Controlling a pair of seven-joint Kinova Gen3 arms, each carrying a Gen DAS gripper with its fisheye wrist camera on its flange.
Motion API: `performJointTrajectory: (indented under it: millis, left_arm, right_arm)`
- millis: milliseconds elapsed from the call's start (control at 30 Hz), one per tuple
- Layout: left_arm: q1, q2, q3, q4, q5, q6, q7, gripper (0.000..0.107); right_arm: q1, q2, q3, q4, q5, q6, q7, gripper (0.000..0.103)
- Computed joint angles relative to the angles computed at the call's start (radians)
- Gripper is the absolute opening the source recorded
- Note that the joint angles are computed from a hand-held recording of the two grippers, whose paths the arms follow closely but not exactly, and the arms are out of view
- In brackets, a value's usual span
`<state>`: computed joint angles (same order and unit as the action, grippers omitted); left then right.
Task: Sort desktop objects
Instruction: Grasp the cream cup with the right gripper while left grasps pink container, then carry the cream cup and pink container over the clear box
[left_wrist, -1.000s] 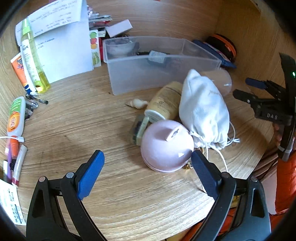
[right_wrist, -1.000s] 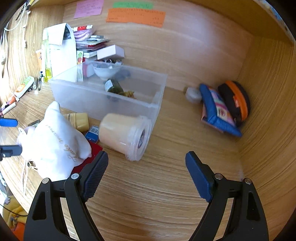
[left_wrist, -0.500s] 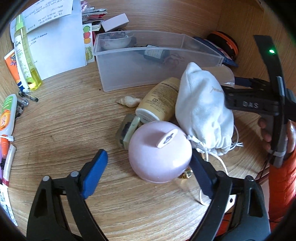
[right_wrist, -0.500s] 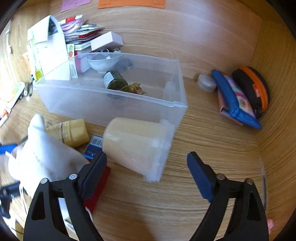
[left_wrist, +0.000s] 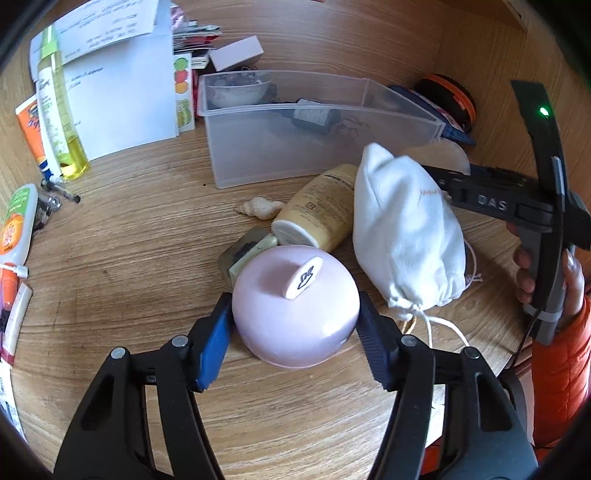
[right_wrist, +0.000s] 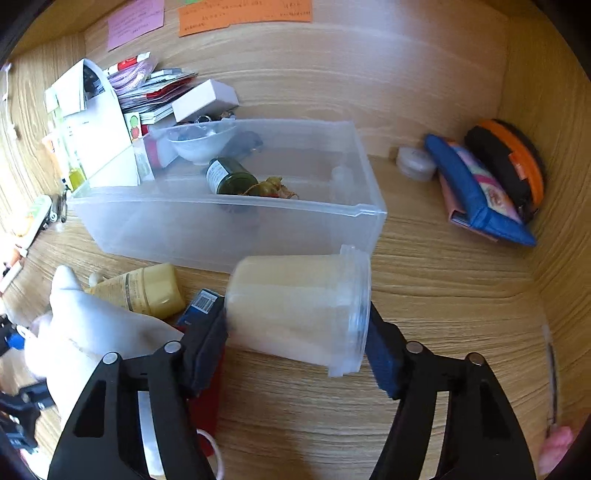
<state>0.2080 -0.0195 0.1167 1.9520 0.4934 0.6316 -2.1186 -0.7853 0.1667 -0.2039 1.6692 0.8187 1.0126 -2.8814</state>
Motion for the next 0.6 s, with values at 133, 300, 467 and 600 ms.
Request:
performJointTrajectory:
  millis: [133,300,467,600]
  left_arm:
    - [-0.017,-0.012,-0.021,0.009,0.063,0.008,-0.033,0.063]
    - [-0.018,-0.040,-0.030,0.017,0.103,-0.004,-0.038,0.063]
    - [-0.008,-0.066,-0.034,0.017,0.096,-0.023,-0.016,0.063]
    - [-0.001,-0.078,-0.040,0.008,0.093,-0.036,-0.002,0.063]
  right_arm:
    - [0.003,-0.051,-0.011,0.044,0.003,-0.044,-0.059,0.062]
    - [0.028,-0.096,-0.042,0.077,0.005,-0.075,-0.089,0.062]
    - [0.028,-0.128,-0.074,0.093,0.049,-0.038,-0.135,0.062]
    - [0.041,-0.159,-0.101,0.104,0.067,-0.036,-0.150,0.062]
